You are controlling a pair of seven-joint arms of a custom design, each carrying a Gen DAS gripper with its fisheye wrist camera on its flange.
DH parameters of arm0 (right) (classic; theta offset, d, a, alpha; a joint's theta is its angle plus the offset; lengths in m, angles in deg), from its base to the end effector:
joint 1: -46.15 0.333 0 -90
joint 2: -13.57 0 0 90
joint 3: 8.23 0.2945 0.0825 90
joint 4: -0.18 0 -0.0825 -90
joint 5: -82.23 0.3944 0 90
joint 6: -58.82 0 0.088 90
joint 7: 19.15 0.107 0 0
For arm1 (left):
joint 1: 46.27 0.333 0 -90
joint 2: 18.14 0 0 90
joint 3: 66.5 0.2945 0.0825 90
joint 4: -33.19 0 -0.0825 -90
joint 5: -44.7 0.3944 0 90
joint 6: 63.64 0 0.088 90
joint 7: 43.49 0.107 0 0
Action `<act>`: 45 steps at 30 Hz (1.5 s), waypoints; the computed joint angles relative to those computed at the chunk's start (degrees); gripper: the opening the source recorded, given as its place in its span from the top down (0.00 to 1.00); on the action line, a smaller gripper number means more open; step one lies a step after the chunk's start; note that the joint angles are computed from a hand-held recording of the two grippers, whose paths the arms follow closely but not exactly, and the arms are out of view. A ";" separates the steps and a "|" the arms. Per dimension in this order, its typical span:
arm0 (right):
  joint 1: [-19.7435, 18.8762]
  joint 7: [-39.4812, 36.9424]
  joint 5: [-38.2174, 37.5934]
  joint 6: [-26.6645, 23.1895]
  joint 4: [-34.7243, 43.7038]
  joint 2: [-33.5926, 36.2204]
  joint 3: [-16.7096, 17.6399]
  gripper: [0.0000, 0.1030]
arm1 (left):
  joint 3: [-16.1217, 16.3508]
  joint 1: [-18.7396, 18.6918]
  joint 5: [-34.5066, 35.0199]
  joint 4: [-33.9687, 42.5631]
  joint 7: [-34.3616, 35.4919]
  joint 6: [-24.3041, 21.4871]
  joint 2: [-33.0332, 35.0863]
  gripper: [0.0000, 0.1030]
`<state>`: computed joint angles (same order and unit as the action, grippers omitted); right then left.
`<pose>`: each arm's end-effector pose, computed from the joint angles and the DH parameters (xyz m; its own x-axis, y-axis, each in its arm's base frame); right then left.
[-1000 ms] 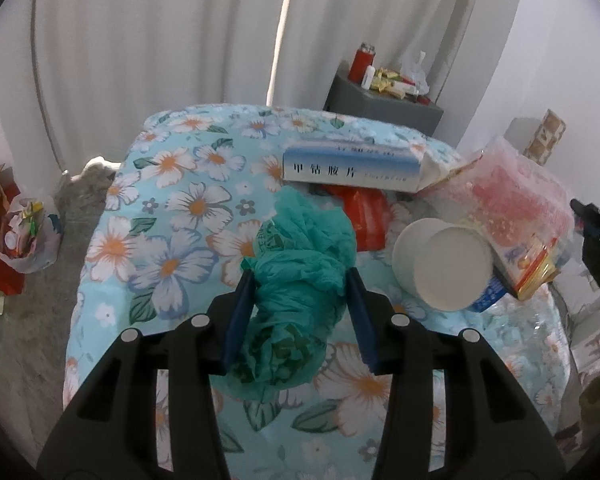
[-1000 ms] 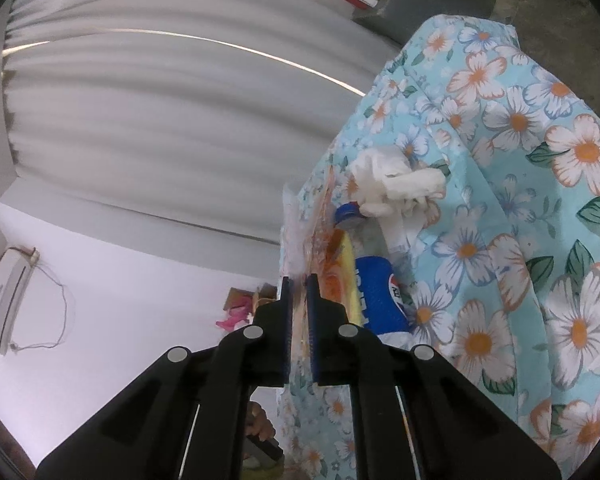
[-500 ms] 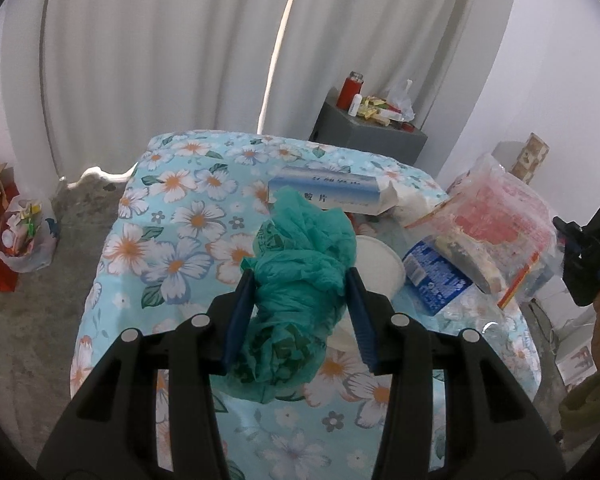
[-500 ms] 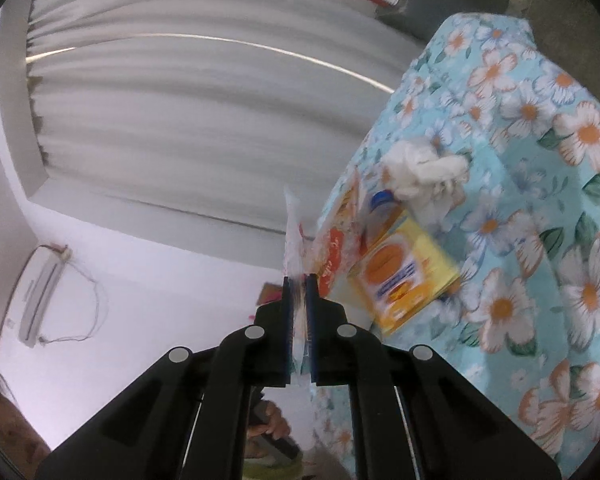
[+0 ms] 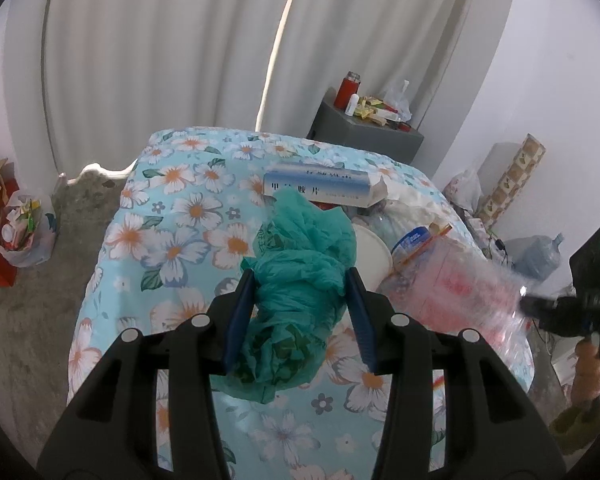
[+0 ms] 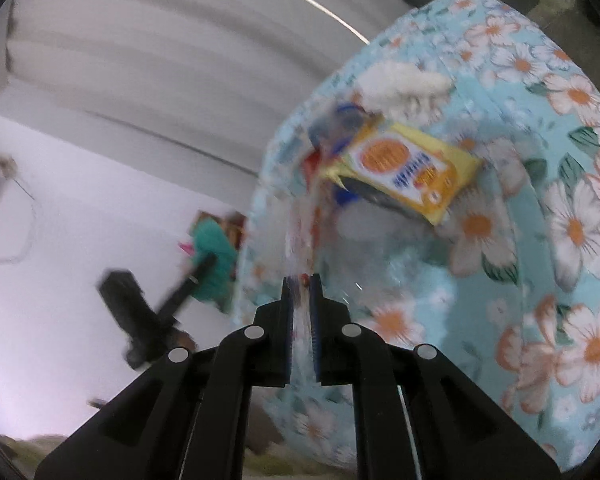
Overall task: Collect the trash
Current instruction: 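Lift the teal bag with the left tool while the right tool lifts the yellow wrapper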
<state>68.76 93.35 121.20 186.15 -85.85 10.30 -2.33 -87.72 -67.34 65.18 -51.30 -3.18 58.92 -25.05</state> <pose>0.5020 0.2981 0.7555 0.0942 -0.6054 -0.7903 -0.9282 0.2336 -0.2895 0.4082 -0.3759 0.7856 -0.0691 -0.9645 0.2549 -0.6814 -0.1410 -0.7182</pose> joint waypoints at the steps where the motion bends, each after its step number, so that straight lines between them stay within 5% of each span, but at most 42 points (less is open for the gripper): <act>1: -0.01 0.47 -1.13 -1.21 -0.36 -0.40 0.08 0.88 | 0.05 -0.01 -0.21 -0.17 -0.01 0.02 -0.09 0.58; 10: 0.10 3.51 -9.54 -7.67 -4.17 -5.26 -0.17 0.58 | 0.14 0.04 -1.88 -0.88 0.33 0.36 -0.20 0.58; 14: 0.04 4.97 -4.96 0.37 -11.36 -9.67 -2.01 0.48 | 0.07 -0.14 -1.86 -0.38 0.59 0.24 0.28 0.58; 20: 1.40 6.51 12.98 13.16 -19.91 -9.48 -5.95 0.48 | 0.22 -0.46 -2.05 -0.21 0.55 0.43 0.63 0.58; 24: 0.61 8.32 19.53 13.83 -19.43 -5.82 -6.05 0.48 | 0.19 -0.58 -1.71 -0.05 0.27 0.25 0.67 0.58; 31: -2.36 11.86 17.59 13.50 -13.70 -0.22 -3.65 0.48 | 0.41 -0.54 -1.96 -0.15 0.37 0.03 0.74 0.58; 33: -2.97 12.77 16.54 13.84 -12.36 0.95 -3.05 0.54 | 0.44 -0.53 -2.01 -0.16 0.46 0.05 0.65 0.58; 38: -3.85 12.12 18.17 16.31 -12.59 1.70 -1.90 0.89 | 0.29 -0.53 -1.36 0.05 0.41 0.00 0.75 0.58; 45: -2.53 5.82 23.96 24.15 -19.12 -4.42 -2.54 0.93 | -0.16 -0.89 1.28 1.98 0.41 -0.18 1.21 0.58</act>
